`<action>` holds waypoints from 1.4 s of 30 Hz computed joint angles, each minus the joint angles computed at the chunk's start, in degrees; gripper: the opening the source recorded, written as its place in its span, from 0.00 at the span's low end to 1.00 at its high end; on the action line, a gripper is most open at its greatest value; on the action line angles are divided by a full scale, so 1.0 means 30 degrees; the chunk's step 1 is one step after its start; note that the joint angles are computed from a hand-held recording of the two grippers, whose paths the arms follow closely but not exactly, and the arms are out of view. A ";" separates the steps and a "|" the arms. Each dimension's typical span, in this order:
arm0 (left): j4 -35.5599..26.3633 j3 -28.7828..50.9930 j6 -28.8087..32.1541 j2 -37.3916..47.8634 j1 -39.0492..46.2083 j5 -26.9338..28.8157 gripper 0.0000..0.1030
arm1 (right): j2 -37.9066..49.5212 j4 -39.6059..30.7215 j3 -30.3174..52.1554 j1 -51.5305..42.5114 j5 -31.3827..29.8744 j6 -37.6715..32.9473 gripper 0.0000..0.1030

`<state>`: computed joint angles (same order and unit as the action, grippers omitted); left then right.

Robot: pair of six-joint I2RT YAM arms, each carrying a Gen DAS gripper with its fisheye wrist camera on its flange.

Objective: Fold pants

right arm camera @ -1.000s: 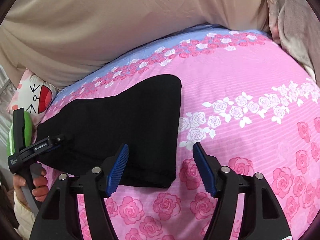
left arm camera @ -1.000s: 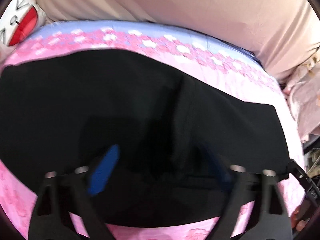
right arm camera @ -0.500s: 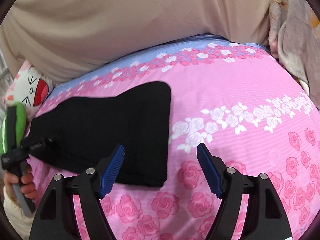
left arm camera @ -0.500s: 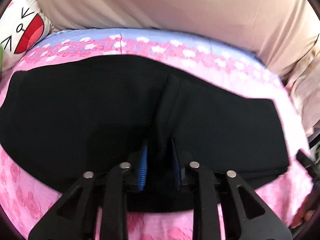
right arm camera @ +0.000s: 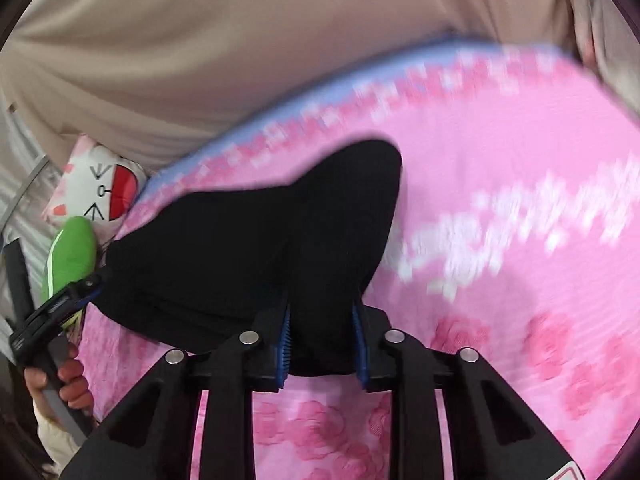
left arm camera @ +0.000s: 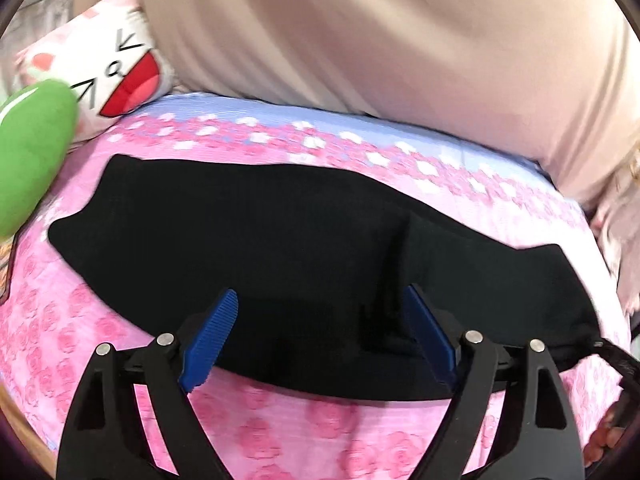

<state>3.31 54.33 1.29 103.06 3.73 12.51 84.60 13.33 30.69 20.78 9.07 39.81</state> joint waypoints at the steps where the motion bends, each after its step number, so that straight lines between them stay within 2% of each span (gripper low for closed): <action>1: -0.0071 0.0201 -0.0132 0.0190 0.0421 0.0216 0.85 | -0.0209 -0.0542 0.0208 0.0331 0.0596 -0.0417 0.22; 3: -0.0319 0.1117 -0.0765 0.1164 0.1645 0.0476 0.85 | 0.1623 -0.1895 0.1343 0.0305 0.1177 -0.0926 0.25; 4: -0.0747 0.1827 -0.0948 0.1796 0.2232 0.0555 0.85 | 0.2799 -0.2274 0.1760 0.0177 0.1127 -0.0890 0.34; 5: -0.1467 0.2897 -0.1144 0.2646 0.3110 0.0827 0.85 | 0.3016 -0.1387 0.1354 0.0373 0.1737 -0.0161 0.35; 6: -0.1810 0.3547 -0.1387 0.3120 0.3700 0.1053 0.85 | 0.2472 -0.0542 0.0646 0.0521 0.1747 0.0481 0.35; 7: -0.2088 0.4254 -0.1821 0.3683 0.4574 0.1308 0.85 | 0.2045 -0.0752 0.0513 0.0872 0.2400 0.0921 0.38; 8: -0.2469 0.5098 -0.2245 0.4271 0.5441 0.1405 0.85 | 0.1776 -0.1083 0.0540 0.1346 0.3472 0.1362 0.42; 10: -0.3061 0.6827 -0.3060 0.5492 0.6789 0.1419 0.85 | 0.1371 -0.2356 0.1018 0.3123 0.6944 0.2066 0.43; 13: -0.4854 1.0787 -0.4098 0.8242 0.8297 0.1643 0.86 | 0.1567 -0.2465 0.2006 0.4377 0.8419 0.1579 0.50; 15: -0.6806 1.4239 -0.4382 1.0704 0.8863 0.2330 0.86 | 0.1816 -0.1139 0.2068 0.5168 0.8939 0.1006 0.57; 16: -0.7305 1.5027 -0.4415 1.1315 0.8897 0.2614 0.85 | 0.2117 -0.0711 0.2264 0.5523 0.9363 0.0736 0.61; 18: -0.6036 1.4628 -0.4249 1.1317 0.8821 0.2607 0.76 | 0.3310 -0.0368 0.3184 0.5829 0.9551 0.0092 0.64; 19: -0.6638 1.5327 -0.3832 1.1737 0.8747 0.3181 0.57 | 0.3854 -0.0571 0.3689 0.5927 0.9441 -0.0043 0.64; 21: -0.6167 1.5029 -0.3915 1.1502 0.8398 0.2023 0.34 | 0.4921 -0.1322 0.4862 0.5675 0.8545 -0.0253 0.64; 22: -0.6115 1.5009 -0.3718 1.1402 0.8375 0.2054 0.22 | 0.5163 -0.1636 0.5227 0.5571 0.8215 -0.0284 0.64; 23: -0.6020 1.4859 -0.3639 1.1084 0.8340 0.2570 0.17 | 0.5218 -0.1339 0.5059 0.5595 0.8144 -0.0257 0.65; 25: -0.5227 1.3851 -0.3613 0.9775 0.8068 0.3002 0.16 | 0.5215 -0.0657 0.4722 0.5349 0.7609 -0.0154 0.70; 29: -0.3212 1.0151 -0.2783 0.5436 0.6526 0.3711 0.15 | 0.4977 0.0743 0.3679 0.4441 0.5790 0.0526 0.70; 32: -0.1952 0.6758 -0.1765 0.1357 0.4250 0.4017 0.16 | 0.4867 0.2342 0.2686 0.3537 0.4082 0.1384 0.70; 34: -0.1511 0.5041 -0.0863 -0.0459 0.2297 0.3510 0.16 | 0.4692 0.3984 0.1802 0.3062 0.3134 0.1646 0.70; 37: -0.2345 0.4286 0.0311 -0.0403 -0.0799 0.2075 0.21 | 0.4458 0.5181 0.1092 0.2679 0.2355 0.1709 0.70; 39: -0.3022 0.4463 0.0653 0.0954 -0.2294 0.0876 0.30 | 0.4308 0.5597 0.0817 0.2533 0.2044 0.1670 0.71; 41: -0.4389 0.5042 0.0967 0.2719 -0.3362 0.0285 0.47 | 0.4190 0.5896 0.0652 0.2335 0.1655 0.1664 0.71; 42: -0.4444 0.4747 0.0872 0.2893 -0.3555 0.0056 0.49 | 0.4114 0.6083 0.0514 0.2249 0.1513 0.1722 0.71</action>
